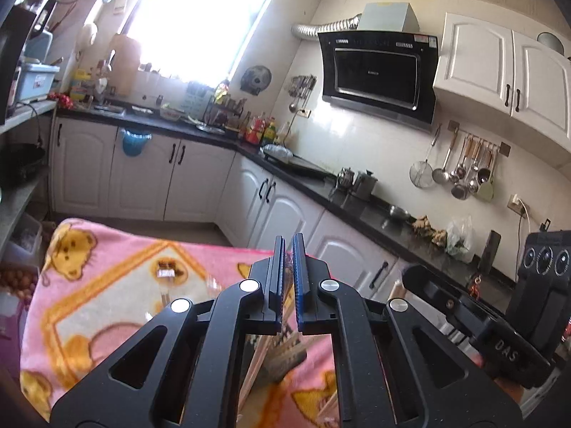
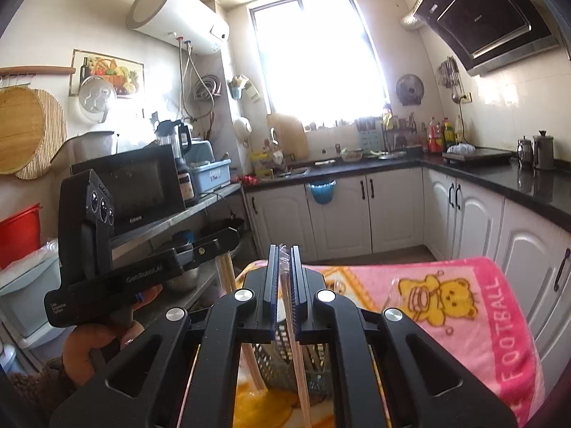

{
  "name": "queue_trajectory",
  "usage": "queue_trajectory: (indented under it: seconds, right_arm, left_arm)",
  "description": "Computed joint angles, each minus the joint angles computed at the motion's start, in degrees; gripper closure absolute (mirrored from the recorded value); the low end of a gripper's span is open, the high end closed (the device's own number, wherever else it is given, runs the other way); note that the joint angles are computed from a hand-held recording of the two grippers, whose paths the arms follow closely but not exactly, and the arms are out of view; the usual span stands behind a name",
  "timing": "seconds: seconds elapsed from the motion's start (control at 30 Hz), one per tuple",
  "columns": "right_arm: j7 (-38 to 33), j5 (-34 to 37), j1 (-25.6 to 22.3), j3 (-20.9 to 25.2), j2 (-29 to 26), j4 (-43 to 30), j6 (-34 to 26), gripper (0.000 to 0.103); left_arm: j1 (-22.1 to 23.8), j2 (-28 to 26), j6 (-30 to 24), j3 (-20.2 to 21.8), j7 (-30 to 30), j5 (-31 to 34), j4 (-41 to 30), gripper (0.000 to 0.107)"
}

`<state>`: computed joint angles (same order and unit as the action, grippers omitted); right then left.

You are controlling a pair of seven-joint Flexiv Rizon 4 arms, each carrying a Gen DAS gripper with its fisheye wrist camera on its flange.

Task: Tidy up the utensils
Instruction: 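Lift the held chopsticks with both tools and carry them above the caddy, then lower the chopsticks into the caddy and open both tools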

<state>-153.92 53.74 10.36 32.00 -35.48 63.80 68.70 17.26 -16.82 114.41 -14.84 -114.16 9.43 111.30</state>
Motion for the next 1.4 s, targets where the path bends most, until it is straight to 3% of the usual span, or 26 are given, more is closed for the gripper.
queue_trajectory:
  seconds: [0.43, 0.57, 1.0, 1.4]
  right_arm:
    - [8.1, -8.2, 5.8, -2.8, -5.4, -9.1, 1.4, 0.097]
    - [11.2, -11.4, 6.9, -3.1, -7.5, -11.2, 1.1, 0.097]
    - [17.5, -19.7, 9.6, -2.7, -13.7, -15.9, 4.6, 0.097]
    - [15.8, -21.9, 9.4, -0.2, -16.6, -16.7, 5.0, 0.097]
  left_arm:
    - [-11.2, -3.8, 0.2, 11.2, 10.6, -12.7, -6.3, 0.104]
    - [-12.6, -5.4, 0.9, 12.6, 13.3, -16.1, -7.1, 0.104]
    - [-11.5, -9.7, 4.0, 11.2, 15.0, -18.7, -7.7, 0.104]
    - [-11.2, -12.8, 5.1, 10.2, 15.8, -17.4, -8.1, 0.104]
